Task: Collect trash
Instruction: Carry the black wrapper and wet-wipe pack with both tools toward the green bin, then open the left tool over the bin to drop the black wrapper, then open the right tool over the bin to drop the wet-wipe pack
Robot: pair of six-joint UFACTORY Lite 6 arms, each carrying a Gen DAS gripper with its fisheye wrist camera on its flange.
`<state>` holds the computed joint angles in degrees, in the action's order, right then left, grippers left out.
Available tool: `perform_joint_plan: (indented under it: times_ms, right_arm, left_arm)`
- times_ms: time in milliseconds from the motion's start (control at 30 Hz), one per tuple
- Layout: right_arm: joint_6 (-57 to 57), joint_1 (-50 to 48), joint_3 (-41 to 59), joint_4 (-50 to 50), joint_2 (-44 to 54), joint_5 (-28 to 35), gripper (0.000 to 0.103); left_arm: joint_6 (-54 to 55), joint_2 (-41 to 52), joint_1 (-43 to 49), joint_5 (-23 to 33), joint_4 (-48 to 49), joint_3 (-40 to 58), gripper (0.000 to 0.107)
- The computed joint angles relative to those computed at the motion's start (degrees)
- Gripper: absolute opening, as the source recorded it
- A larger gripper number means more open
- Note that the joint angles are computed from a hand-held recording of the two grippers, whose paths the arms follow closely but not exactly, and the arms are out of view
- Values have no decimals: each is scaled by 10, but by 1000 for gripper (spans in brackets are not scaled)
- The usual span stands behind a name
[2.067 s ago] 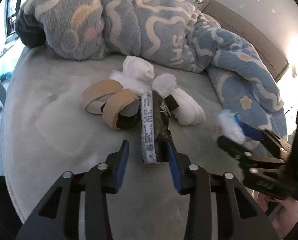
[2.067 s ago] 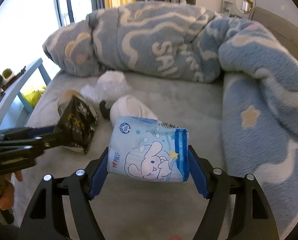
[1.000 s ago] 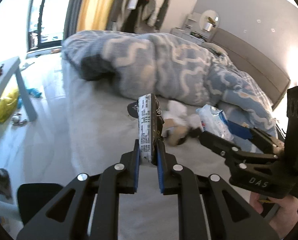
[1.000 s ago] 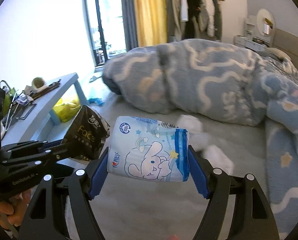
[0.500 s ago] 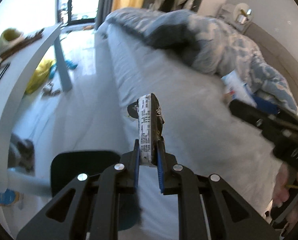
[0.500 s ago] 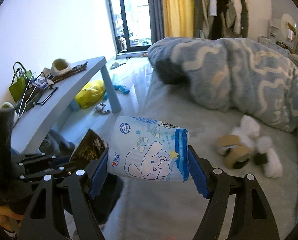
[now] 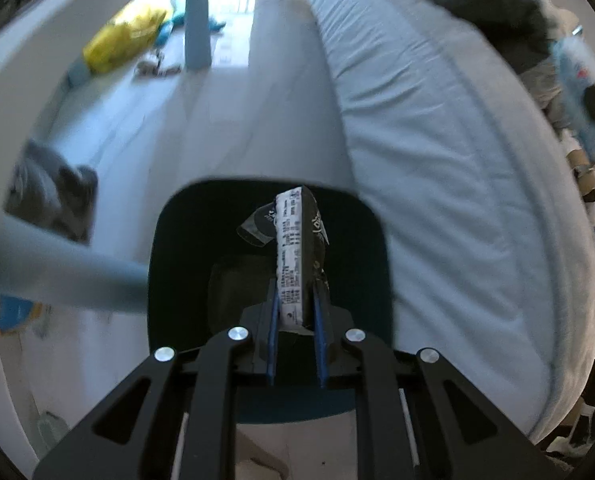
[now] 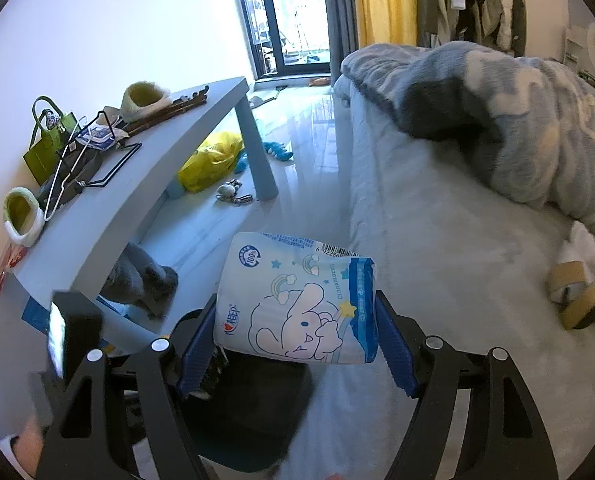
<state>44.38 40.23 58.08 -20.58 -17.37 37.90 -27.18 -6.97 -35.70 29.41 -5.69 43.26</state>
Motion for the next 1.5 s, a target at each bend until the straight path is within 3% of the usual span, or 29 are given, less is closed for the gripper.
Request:
perform_joint_plan:
  times_ms: [233, 400, 533, 767, 1000, 1167, 1300, 1500]
  right_arm:
    - [60, 44, 25, -42, 78, -14, 74]
    - [70, 48, 28, -46, 125, -27, 74]
    - [72, 40, 25, -46, 148, -39, 74]
    - [84, 33, 8, -40, 193, -76, 74]
    - [86, 53, 0, -23, 255, -114, 74]
    - [98, 81, 7, -21, 307, -135, 74]
    - [89, 101, 22, -5, 350, -143, 74]
    - [57, 118, 28, 29, 405, -165, 74]
  left_arm:
    - [168, 57, 53, -34, -131, -67, 18]
    - [241, 28, 76, -45, -183, -101, 41]
    - [231, -25, 82, -43, -171, -107, 46]
    - [43, -192, 40, -9, 11, -86, 61]
    - [-123, -272, -2, 50, 211, -26, 62]
    - [-123, -301, -4, 89, 217, 11, 57]
    - [-138, -298, -11, 90, 233, 26, 54]
    - [-199, -295, -60, 126, 306, 68, 42]
